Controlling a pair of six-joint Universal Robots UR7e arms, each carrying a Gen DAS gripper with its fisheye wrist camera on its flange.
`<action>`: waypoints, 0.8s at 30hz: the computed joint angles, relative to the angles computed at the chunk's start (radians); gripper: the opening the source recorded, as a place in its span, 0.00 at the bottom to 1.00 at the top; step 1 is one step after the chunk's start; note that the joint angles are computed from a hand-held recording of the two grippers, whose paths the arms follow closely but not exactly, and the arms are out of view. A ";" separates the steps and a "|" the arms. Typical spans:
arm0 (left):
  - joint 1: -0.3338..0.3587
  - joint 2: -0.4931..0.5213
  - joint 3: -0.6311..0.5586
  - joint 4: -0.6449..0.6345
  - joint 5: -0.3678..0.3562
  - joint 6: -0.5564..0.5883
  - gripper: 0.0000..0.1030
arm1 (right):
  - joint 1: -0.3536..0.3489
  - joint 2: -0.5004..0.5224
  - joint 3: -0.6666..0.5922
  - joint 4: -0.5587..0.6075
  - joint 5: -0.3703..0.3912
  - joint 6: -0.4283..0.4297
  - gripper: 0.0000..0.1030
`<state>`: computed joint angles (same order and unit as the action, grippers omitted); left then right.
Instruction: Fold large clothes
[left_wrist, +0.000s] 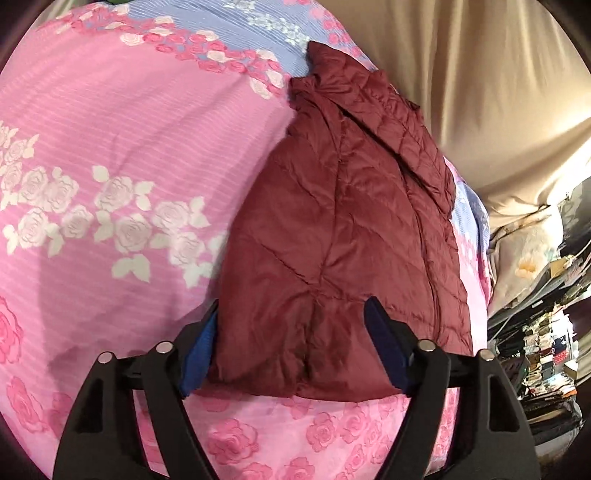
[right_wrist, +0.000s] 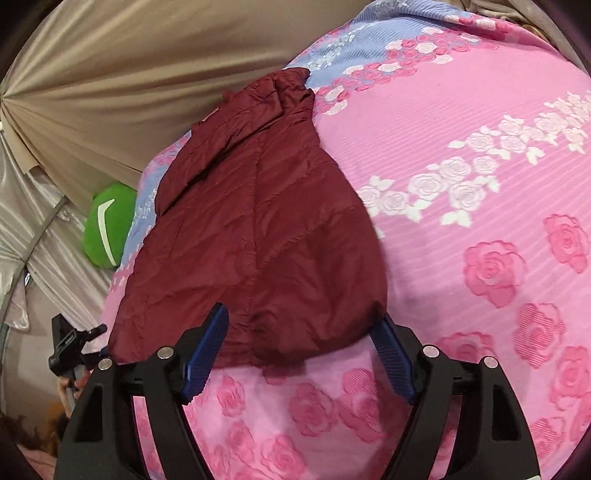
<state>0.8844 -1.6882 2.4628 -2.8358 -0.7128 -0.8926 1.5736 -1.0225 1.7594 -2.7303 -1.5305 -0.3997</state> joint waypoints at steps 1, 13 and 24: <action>0.002 0.010 0.001 -0.023 -0.011 0.009 0.55 | 0.007 0.010 -0.002 -0.011 -0.001 0.004 0.73; -0.190 -0.018 0.032 -0.042 0.172 0.047 0.06 | 0.043 0.000 0.062 -0.193 0.055 -0.003 0.03; -0.600 -0.176 0.106 0.013 0.490 0.067 0.06 | -0.020 -0.275 0.292 -0.392 0.473 -0.222 0.02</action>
<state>0.2847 -1.8641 2.5691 -2.8227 -0.2233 -0.8260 1.5539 -1.2971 2.0517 -3.1222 -1.0576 -0.6213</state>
